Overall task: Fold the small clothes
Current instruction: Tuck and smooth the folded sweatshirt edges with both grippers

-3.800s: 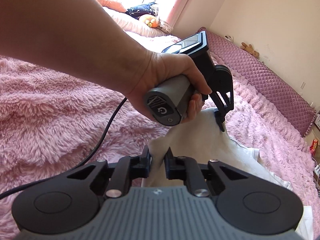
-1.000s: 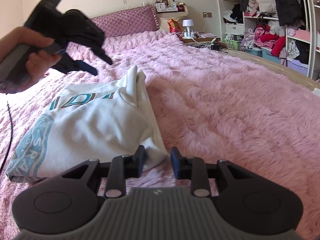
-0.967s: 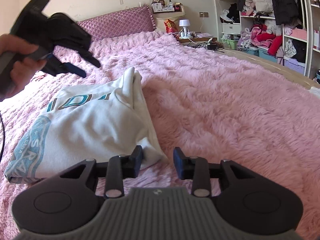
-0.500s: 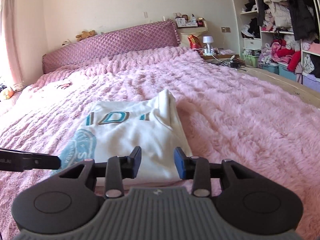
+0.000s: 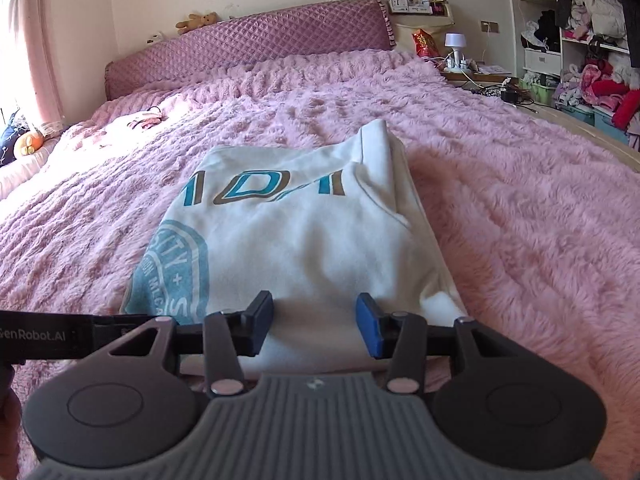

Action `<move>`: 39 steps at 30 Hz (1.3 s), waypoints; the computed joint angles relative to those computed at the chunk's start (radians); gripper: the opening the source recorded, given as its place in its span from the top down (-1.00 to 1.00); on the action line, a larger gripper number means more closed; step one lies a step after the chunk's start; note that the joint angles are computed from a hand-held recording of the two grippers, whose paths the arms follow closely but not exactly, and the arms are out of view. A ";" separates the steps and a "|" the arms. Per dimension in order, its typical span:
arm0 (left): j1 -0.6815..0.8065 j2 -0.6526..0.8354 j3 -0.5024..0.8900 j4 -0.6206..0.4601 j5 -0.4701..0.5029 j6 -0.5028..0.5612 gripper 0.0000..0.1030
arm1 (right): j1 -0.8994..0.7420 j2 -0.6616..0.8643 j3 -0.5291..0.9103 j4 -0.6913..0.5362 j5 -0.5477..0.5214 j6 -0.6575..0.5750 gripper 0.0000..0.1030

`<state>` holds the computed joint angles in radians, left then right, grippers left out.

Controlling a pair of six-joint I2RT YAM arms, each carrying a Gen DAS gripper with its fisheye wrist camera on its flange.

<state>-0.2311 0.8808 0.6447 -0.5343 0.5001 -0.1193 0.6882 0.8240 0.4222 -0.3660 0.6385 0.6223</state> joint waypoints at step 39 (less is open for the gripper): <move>-0.117 -0.019 -0.093 0.203 -0.078 -0.055 -0.33 | -0.707 0.799 0.493 0.476 -0.511 -0.508 0.98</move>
